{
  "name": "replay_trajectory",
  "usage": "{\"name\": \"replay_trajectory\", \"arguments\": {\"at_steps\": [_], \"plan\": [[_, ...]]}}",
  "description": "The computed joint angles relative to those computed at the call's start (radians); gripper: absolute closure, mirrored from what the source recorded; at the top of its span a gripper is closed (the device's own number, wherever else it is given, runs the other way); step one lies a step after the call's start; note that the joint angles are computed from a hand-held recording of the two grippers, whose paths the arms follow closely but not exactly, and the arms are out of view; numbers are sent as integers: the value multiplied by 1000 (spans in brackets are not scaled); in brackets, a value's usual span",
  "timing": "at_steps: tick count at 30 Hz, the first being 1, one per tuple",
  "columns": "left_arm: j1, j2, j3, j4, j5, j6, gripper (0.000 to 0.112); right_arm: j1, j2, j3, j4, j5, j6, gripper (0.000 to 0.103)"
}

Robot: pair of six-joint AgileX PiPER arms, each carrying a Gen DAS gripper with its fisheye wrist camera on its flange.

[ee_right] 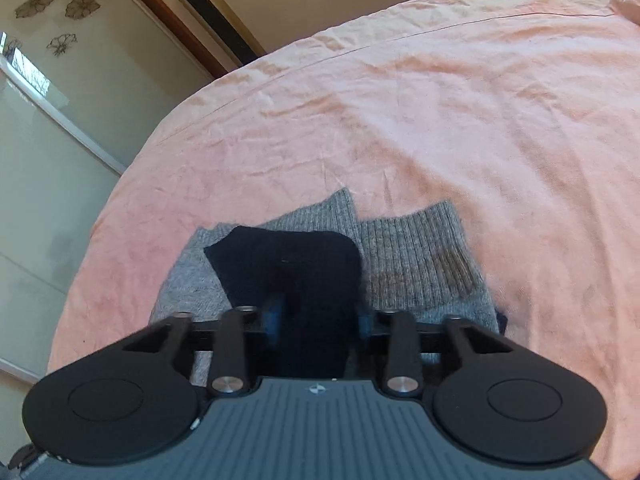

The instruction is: Fold small clothes

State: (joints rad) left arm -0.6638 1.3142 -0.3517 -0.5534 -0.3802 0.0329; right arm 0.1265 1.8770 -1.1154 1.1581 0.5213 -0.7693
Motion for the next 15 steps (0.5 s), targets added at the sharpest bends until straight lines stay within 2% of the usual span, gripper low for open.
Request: {"name": "replay_trajectory", "arguments": {"at_steps": [1, 2, 3, 4, 5, 6, 8, 9, 11, 14, 15], "plan": [[5, 2, 0, 17, -3, -14, 99, -22, -27, 36, 78, 6, -91, 87], [14, 5, -1, 43, -1, -34, 93, -37, -62, 69, 119, 1, -142, 87], [22, 10, -1, 67, -5, -53, 81, -60, -95, 95, 149, 0, -179, 88], [23, 16, 3, 80, -19, -67, 73, -82, -124, 119, 187, -2, -218, 88], [19, 24, 7, 78, -42, -74, 57, -103, -149, 139, 203, -11, -238, 88], [12, 35, 11, 81, -71, -89, 46, -113, -157, 149, 196, -27, -236, 88], [14, 64, -4, 141, -90, -144, 44, -129, -113, 126, 100, -21, -148, 84], [18, 80, -24, 178, -79, -164, 44, -133, -75, 119, 85, -15, -134, 79], [29, 102, -58, 265, -50, -216, 44, -150, -74, 152, 174, 0, -205, 75], [52, 112, -92, 366, 0, -288, 44, -171, -122, 219, 284, 52, -301, 53], [57, 118, -97, 397, 8, -317, 44, -167, -138, 233, 268, 47, -298, 53]]}}
